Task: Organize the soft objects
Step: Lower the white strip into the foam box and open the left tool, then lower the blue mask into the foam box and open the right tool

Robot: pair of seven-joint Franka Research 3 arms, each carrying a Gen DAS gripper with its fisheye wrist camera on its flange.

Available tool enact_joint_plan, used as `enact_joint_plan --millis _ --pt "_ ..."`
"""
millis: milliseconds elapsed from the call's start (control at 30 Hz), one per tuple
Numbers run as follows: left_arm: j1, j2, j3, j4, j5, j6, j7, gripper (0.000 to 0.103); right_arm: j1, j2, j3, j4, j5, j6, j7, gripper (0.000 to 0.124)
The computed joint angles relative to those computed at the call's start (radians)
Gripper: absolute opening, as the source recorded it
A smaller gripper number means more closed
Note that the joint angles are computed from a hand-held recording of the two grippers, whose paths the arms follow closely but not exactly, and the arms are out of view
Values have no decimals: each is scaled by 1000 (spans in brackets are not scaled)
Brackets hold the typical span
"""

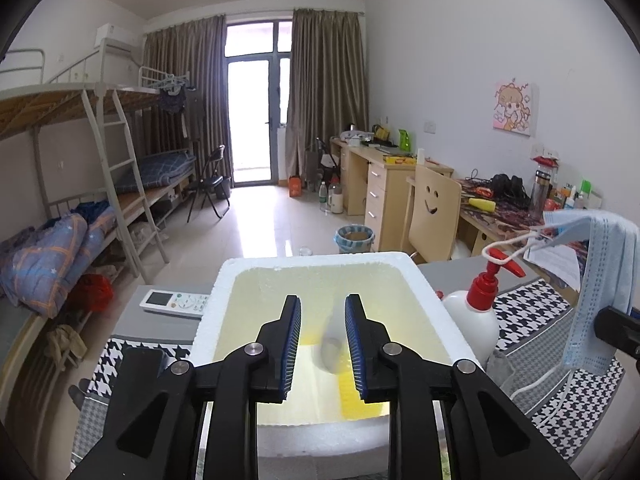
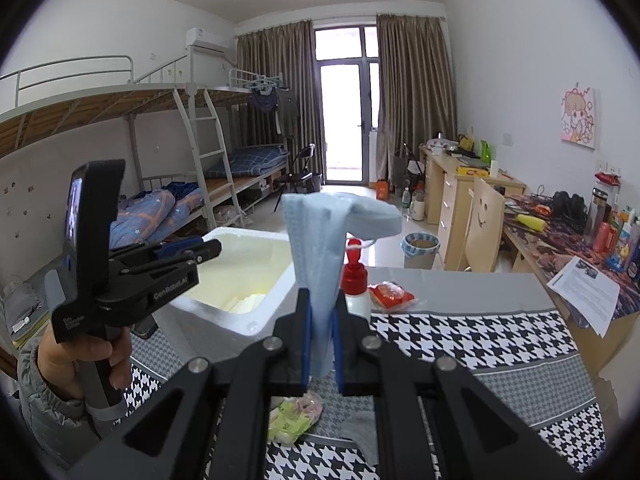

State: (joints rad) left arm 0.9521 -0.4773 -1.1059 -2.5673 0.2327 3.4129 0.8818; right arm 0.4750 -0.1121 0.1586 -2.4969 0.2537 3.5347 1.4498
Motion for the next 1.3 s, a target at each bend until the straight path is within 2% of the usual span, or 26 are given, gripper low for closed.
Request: enact_joint_plan --millis 33,100,167,267,400,567,767,967,1300 --pt "4 3 -3 1 -2 -3 -2 37 -1 -1 0 -2 0 1 -1 12" --pt "27 -21 -25 -4 -12 3 -13 74 2 -1 -9 -7 -20 6 12 12" --pt "52 -62 -48 -19 -28 35 -36 84 3 -2 -13 -8 -32 8 20 12" --pt "50 -79 -43 -36 -39 60 -49 97 6 -3 -26 -13 -64 11 43 12" --pt "37 -101 -32 -64 -63 85 -51 102 12 -7 -48 -22 -136 19 98 12" --pt "33 -148 -35 -89 -87 91 -65 102 13 -9 -71 -27 -219 36 164 12" --pt "21 -220 -29 -129 -96 105 -87 102 0 12 -60 -22 -248 60 166 12" --pt "20 -308 -31 -163 -102 119 -111 102 -8 40 -72 5 -335 38 250 12" --pt "1 -367 -15 -210 -102 139 -151 102 -11 65 -11 51 -215 19 139 12"
